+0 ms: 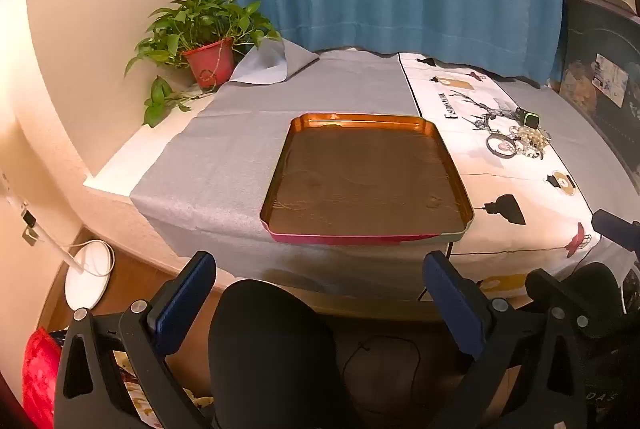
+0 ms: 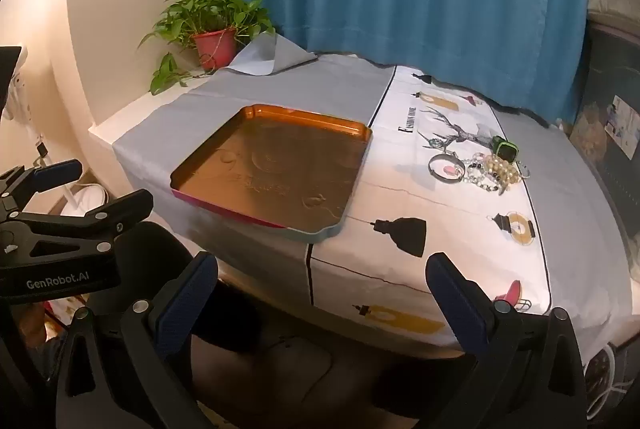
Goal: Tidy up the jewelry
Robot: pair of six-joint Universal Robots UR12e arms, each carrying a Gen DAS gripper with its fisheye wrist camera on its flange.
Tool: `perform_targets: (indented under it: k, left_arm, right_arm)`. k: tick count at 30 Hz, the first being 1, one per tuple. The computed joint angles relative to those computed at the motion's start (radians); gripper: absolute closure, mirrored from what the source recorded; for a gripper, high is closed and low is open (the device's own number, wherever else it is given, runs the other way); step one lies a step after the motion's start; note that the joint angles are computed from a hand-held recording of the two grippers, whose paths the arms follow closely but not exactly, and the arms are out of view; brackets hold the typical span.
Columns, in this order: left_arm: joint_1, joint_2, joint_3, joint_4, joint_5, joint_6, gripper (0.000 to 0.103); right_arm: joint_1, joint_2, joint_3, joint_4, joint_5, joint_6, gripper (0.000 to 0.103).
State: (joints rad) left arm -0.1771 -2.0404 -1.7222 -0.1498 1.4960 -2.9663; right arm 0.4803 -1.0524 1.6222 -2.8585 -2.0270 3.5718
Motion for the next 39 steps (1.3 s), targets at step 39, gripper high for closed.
perform_targets:
  k: [39]
  left_arm:
    - [-0.009,0.009,-0.016,0.016,0.018,0.005,0.000]
  right_arm:
    - [0.003,-0.007,0.007,0.002,-0.002,0.025,0.000]
